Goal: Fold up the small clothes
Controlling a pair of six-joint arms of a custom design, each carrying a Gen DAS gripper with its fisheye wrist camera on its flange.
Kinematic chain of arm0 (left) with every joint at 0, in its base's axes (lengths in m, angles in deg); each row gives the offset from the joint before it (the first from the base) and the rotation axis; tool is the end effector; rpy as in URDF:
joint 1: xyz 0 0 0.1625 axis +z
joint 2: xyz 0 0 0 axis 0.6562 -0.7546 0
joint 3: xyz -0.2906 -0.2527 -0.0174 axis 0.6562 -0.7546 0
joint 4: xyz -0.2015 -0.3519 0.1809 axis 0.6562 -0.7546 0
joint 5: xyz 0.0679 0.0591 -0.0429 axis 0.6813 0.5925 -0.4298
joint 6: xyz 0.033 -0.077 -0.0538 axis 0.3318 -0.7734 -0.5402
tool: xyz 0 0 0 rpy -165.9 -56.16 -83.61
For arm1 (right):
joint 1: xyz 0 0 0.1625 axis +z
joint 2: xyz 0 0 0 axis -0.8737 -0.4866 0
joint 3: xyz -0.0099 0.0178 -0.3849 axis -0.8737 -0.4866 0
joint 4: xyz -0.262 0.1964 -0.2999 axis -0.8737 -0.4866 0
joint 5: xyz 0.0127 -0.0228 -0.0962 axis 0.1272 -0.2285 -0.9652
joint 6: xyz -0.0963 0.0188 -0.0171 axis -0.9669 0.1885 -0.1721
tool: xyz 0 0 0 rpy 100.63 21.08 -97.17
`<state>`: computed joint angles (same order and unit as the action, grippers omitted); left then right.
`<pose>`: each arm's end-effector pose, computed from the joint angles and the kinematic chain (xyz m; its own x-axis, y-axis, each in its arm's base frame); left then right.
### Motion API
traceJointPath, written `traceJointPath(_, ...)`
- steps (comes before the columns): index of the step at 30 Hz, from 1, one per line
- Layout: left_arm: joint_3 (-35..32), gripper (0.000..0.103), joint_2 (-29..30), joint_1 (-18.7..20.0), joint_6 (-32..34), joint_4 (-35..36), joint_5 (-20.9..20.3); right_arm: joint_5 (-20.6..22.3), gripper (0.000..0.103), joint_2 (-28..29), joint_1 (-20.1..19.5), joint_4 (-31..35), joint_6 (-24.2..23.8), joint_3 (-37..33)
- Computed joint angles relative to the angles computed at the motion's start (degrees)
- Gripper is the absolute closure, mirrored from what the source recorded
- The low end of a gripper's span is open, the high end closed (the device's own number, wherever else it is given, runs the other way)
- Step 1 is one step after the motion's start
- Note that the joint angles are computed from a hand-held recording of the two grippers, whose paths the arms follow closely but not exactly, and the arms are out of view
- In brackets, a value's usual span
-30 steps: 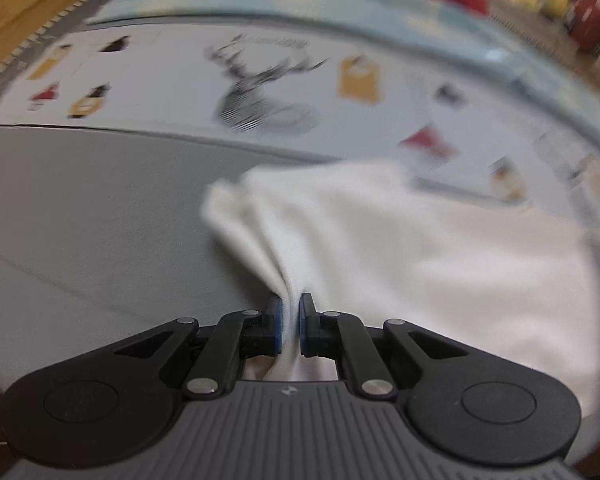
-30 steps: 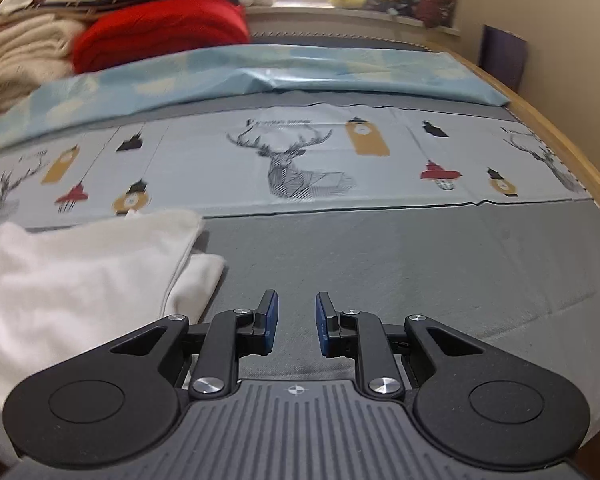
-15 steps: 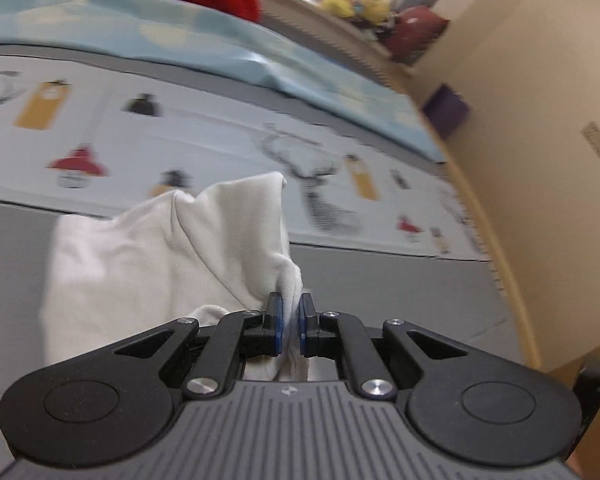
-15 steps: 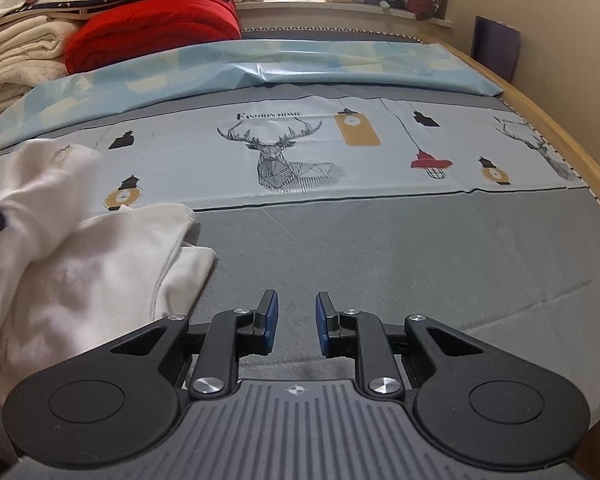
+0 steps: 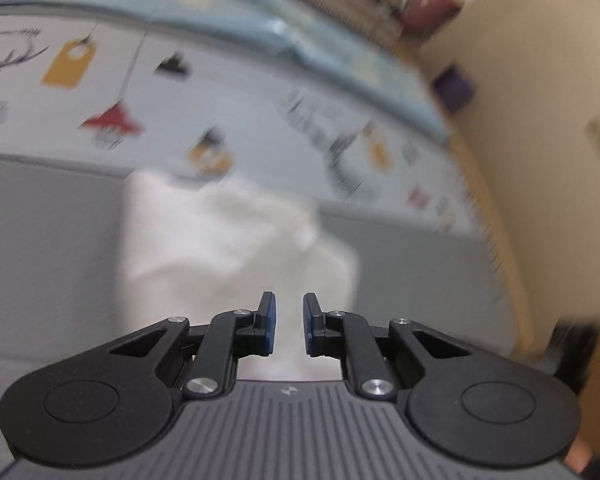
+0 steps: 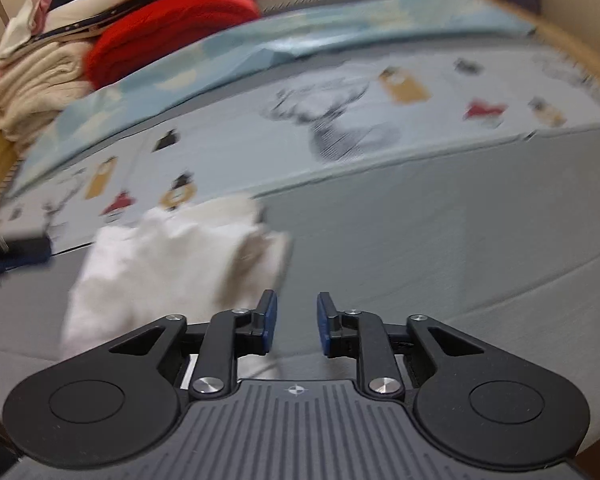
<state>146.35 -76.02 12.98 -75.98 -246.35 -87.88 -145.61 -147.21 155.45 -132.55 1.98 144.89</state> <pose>-0.1534 -0.5441 0.1967 -0.9404 -0.2222 -0.2573 -0.0068 0.7689 -0.6393 0.1588 -0.6260 0.1751 -0.8005 -0.4058 0.4410 -0.5611 0.7661 -0.3134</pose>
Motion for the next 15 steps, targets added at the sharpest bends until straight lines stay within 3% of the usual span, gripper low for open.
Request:
traceJointPath(2, 0.9, 0.089, -2.0, 0.0, 0.2, 6.4, 1.2, 1.4, 0.066, 0.4, 0.1, 6.1, 2.2, -0.9)
traceJointPath(5, 2.7, 0.089, -4.7, 0.0, 1.2, 10.4, 1.7, 1.9, 0.056, 1.8, 0.5, 14.2, 5.4, -2.7)
traceJointPath(9, 4.5, 0.088, -7.6, -0.2, 1.9, 12.4, 1.9, -4.8, 0.057, 5.4, 2.2, 19.6, 8.8, -5.0)
traceJointPath(10, 4.7, 0.086, -8.0, -0.2, 1.7, 12.9, 2.0, -5.6, 0.059, 5.8, 2.5, 19.4, 8.7, -5.1)
traceJointPath(11, 5.0, 0.085, -8.6, -0.4, 1.1, 13.6, 2.1, -5.4, 0.076, 5.8, 2.6, 19.0, 8.4, -5.0)
traceJointPath(12, 4.8, 0.085, -8.3, -0.3, 1.0, 13.9, 2.0, -4.3, 0.084, 5.5, 2.6, 18.8, 8.1, -4.8)
traceJointPath(15, 4.3, 0.085, -7.2, -1.1, 1.1, 14.6, 2.5, 0.1, 0.091, 3.3, 1.9, 16.9, 7.0, -3.5)
